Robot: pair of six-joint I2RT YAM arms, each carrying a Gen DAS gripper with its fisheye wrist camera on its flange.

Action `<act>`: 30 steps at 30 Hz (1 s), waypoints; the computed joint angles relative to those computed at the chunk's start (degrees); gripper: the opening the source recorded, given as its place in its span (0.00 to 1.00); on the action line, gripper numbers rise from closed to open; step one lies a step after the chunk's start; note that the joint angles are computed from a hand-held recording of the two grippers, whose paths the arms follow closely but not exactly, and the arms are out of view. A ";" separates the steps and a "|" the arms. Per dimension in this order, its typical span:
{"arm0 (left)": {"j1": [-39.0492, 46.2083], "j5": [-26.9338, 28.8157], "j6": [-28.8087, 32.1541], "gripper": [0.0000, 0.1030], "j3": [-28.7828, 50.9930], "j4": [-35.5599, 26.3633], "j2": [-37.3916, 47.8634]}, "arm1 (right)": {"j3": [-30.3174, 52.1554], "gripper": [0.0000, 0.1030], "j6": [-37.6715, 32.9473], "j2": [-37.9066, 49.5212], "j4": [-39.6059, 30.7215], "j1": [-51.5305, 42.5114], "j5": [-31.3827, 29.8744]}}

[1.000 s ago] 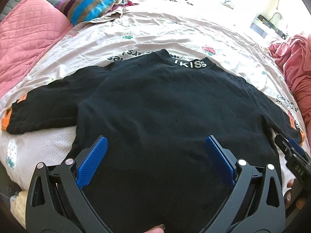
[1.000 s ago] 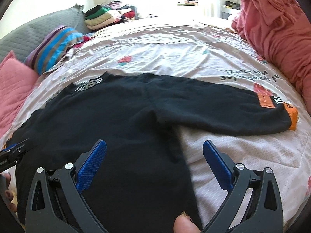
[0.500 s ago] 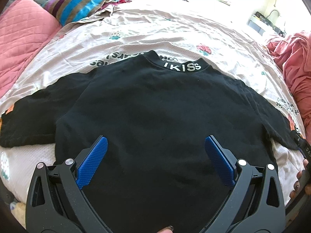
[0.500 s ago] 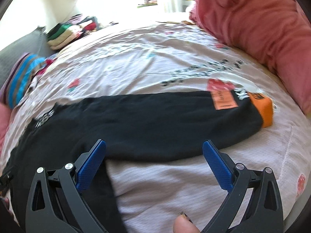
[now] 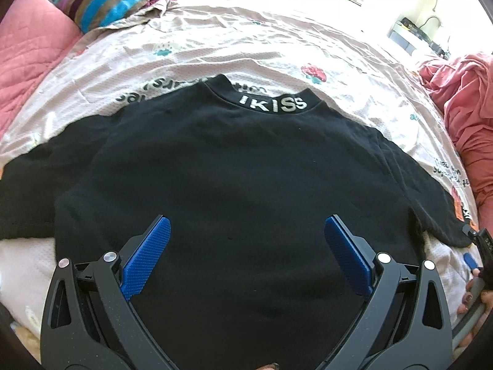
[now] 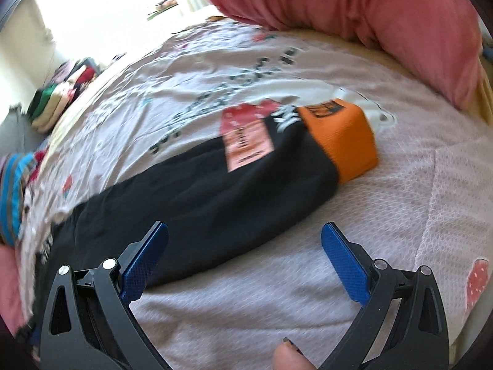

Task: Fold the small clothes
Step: 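Move the right tool to the orange sleeve cuff and grasp it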

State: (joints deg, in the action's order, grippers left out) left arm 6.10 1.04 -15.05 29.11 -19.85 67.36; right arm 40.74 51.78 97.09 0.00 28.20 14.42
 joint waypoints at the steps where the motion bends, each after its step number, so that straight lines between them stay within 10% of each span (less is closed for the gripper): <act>1: -0.08 0.47 -0.38 0.91 -0.10 0.26 0.21 | -0.94 0.96 0.57 -0.17 1.20 -1.65 -1.25; 9: -0.70 0.35 -2.38 0.91 -0.25 1.62 1.32 | -4.41 0.87 0.56 0.61 10.39 -9.41 -7.51; 20: 0.34 -0.23 -3.08 0.91 1.19 2.80 1.86 | -8.69 0.24 1.57 3.89 26.34 -15.29 -10.97; 30: 3.20 2.67 -2.09 0.91 -0.40 0.19 -3.98 | -7.54 0.21 -4.19 -4.12 24.59 -7.77 -7.99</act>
State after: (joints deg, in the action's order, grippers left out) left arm 9.29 3.71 -17.15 28.72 -19.66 63.38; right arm 33.20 47.60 92.97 24.59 20.43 6.43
